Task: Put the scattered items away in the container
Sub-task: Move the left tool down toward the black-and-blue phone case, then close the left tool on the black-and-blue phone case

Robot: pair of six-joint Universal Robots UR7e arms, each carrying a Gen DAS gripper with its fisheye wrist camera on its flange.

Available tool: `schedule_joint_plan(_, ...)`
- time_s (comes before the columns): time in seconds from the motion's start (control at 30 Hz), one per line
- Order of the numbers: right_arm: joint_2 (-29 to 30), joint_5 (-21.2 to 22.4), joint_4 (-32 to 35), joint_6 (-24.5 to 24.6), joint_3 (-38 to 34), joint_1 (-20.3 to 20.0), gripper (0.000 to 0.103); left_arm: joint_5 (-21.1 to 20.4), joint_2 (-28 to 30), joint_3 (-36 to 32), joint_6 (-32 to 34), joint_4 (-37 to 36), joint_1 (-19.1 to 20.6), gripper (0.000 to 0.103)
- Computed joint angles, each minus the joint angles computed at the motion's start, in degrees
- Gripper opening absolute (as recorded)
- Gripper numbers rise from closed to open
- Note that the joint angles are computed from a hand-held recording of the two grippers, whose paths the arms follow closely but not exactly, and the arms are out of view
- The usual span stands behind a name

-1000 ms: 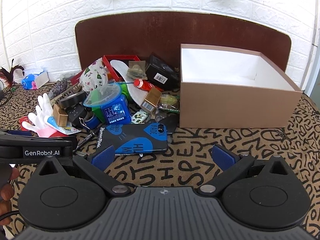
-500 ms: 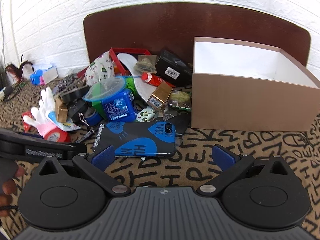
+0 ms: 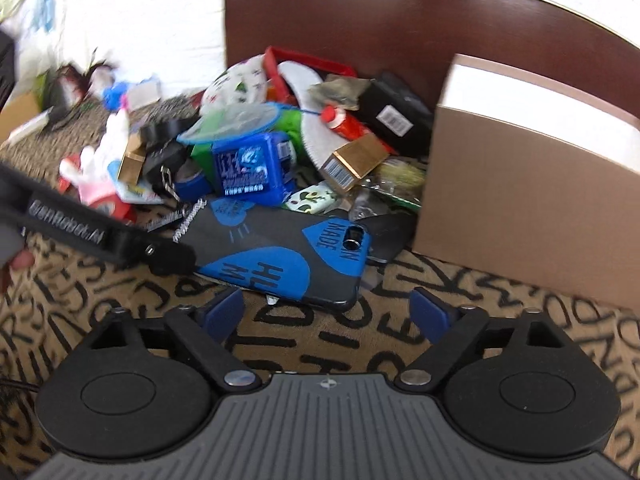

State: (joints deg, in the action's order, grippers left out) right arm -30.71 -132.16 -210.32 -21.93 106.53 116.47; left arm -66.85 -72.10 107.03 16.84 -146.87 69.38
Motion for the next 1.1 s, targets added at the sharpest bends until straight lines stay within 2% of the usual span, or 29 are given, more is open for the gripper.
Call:
schedule_joint_plan(0.13, -0.38, 4.14, 1.18, -2.92, -0.26, -1.72, 0.084, -1.55, 1.84, -2.09, -0.79, 1.12, 0.61, 0.081)
schedule_joint_plan(0.27, -1.02, 7.02, 4.50, -3.92, -0.74, -2.68, 0.076, -3.27, 3.09, -3.86, -0.11, 2.38, 0.94, 0.081)
schedule_joint_plan(0.43, -0.88, 7.42, 5.12, -6.25, -1.30, -2.76, 0.074, -6.06, 4.52, -5.92, -0.09, 4.69, 1.69, 0.079)
schedule_joint_plan(0.67, -0.41, 8.29, 4.53, -7.72, -1.69, -3.29, 0.079, -6.23, 4.38, -6.35, 0.69, 5.27, 1.75, 0.066)
schedule_joint_plan(0.73, 0.07, 7.47, 3.90, -8.78, -2.13, -2.84, 0.077, -6.52, 4.23, -6.77, 0.05, 5.92, 1.94, 0.065)
schedule_joint_plan(0.8, 0.06, 7.22, 2.68, -9.52, -1.80, -2.25, 0.069, -6.32, 3.71, -6.76, 0.15, 6.46, 1.98, 0.062)
schedule_joint_plan(0.87, -0.68, 6.91, 2.76, -8.00, -1.16, -1.77, 0.064, -6.57, 3.04, -6.81, -0.29, 7.85, 2.10, 0.059)
schedule_joint_plan(0.97, -2.30, 8.19, 3.75, -6.42, 0.57, -1.53, 0.063, -7.07, 1.86, -6.15, -0.05, 8.61, 2.29, 0.059)
schedule_joint_plan(1.1, -2.13, 5.94, 5.37, -7.29, 0.95, -0.23, 0.063, -6.68, 0.65, -5.01, 0.42, 8.25, 2.01, 0.059)
